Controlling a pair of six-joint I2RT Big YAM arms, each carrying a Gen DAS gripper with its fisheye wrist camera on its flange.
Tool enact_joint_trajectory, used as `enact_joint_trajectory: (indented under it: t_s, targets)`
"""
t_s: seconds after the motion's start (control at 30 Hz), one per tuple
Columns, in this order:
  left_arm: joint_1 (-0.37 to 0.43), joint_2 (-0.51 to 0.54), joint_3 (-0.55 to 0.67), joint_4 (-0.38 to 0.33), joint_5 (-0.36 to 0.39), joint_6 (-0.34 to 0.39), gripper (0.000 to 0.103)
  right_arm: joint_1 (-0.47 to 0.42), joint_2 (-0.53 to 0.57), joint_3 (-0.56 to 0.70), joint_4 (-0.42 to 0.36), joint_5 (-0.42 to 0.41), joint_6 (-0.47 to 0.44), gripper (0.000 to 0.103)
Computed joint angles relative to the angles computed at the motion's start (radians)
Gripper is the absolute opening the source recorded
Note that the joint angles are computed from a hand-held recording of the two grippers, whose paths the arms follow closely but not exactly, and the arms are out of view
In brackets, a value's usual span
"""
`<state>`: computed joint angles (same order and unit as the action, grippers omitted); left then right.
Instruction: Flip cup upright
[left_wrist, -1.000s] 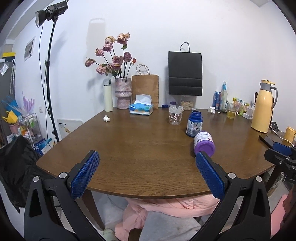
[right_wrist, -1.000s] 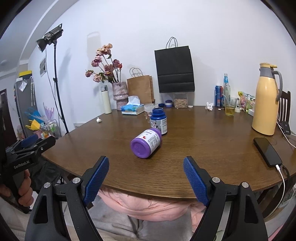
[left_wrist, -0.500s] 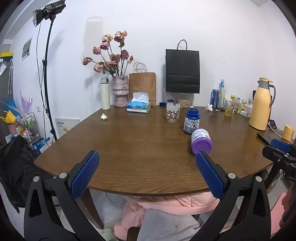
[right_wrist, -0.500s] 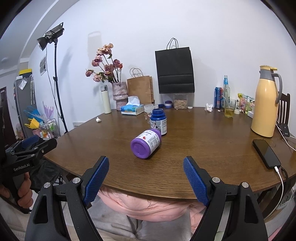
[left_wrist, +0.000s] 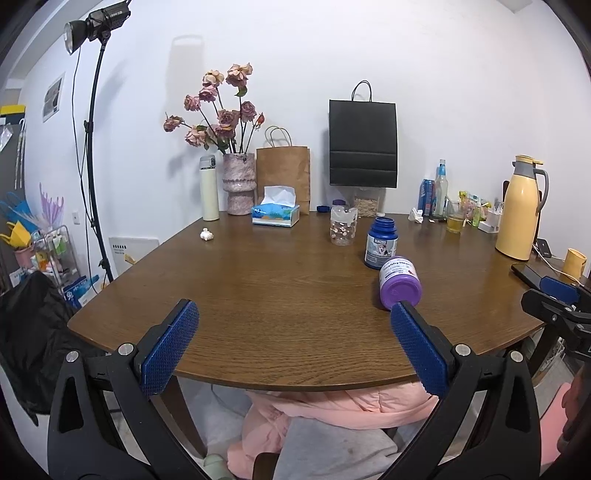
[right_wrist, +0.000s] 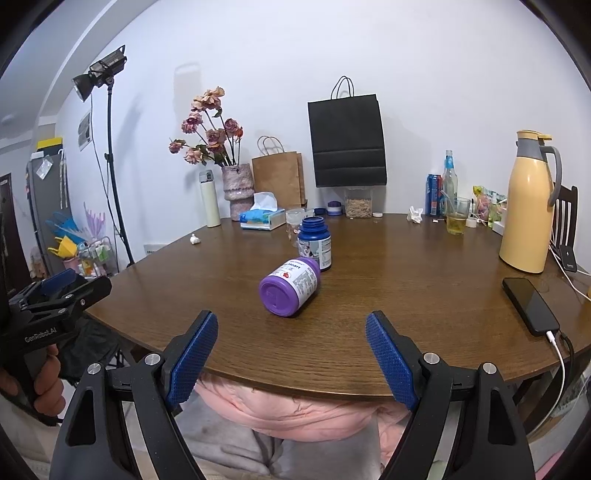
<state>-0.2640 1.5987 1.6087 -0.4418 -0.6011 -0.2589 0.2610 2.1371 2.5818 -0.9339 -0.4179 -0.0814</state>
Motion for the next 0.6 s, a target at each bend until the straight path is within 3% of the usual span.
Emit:
enact_joint_trajectory:
  t_s: [0.6]
  targets:
    - [-0.005, 0.002, -0.002, -0.005, 0.005, -0.015, 0.103, 0.001, 0.002, 0.009, -0.014, 0.001, -0.001, 0.087]
